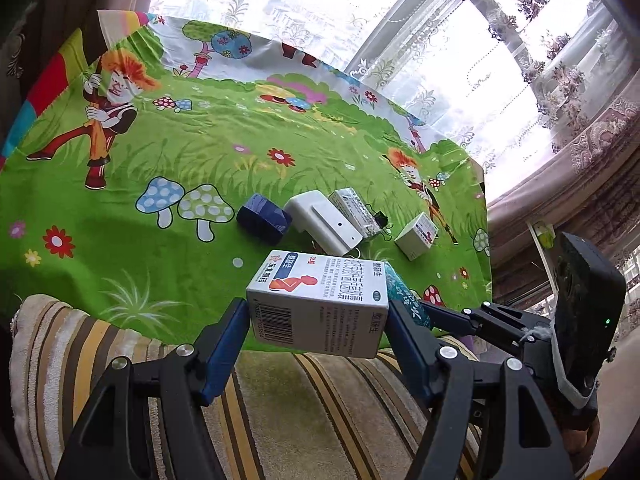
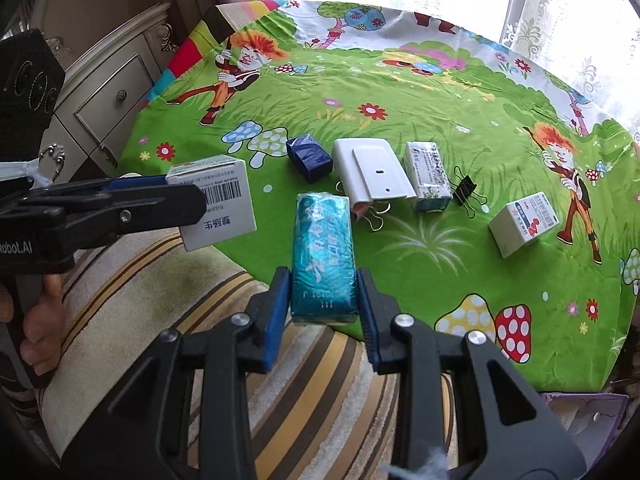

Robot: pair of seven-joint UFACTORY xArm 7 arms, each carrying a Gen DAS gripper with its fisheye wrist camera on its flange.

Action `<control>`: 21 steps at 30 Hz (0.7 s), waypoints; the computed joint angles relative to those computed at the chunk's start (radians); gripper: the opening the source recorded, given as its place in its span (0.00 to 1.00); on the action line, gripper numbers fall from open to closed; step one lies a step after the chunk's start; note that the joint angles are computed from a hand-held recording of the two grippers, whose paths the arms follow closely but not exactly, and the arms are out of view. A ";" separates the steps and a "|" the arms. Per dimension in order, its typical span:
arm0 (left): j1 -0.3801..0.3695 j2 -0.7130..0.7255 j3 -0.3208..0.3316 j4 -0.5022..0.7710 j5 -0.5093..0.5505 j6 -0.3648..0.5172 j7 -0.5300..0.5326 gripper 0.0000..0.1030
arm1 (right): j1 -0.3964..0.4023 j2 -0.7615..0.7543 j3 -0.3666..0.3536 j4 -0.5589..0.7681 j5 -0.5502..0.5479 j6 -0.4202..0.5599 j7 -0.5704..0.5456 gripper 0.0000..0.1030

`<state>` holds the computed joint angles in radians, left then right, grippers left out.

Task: Organize rigid objects
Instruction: 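Carry the medicine box and tissue pack into the storage box and release both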

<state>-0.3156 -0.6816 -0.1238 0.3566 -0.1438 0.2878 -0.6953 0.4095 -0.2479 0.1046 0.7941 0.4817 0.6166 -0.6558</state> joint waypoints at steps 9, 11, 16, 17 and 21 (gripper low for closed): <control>-0.094 0.129 -0.031 0.105 -0.023 -0.043 0.006 0.68 | -0.034 -0.209 -0.101 -0.139 0.054 0.008 -0.029 0.36; -0.123 0.174 -0.035 0.141 -0.029 -0.050 0.018 0.68 | -0.052 -0.244 -0.125 -0.160 0.050 0.012 -0.029 0.36; -0.168 0.271 -0.050 0.228 -0.037 -0.041 0.054 0.68 | -0.106 -0.321 -0.186 -0.210 0.036 0.024 -0.026 0.36; -0.176 0.292 -0.055 0.247 -0.039 -0.039 0.062 0.68 | -0.120 -0.333 -0.197 -0.217 0.031 0.028 -0.025 0.36; -0.210 0.382 -0.068 0.332 -0.056 -0.037 0.104 0.68 | -0.186 -0.372 -0.241 -0.238 -0.001 0.041 -0.020 0.36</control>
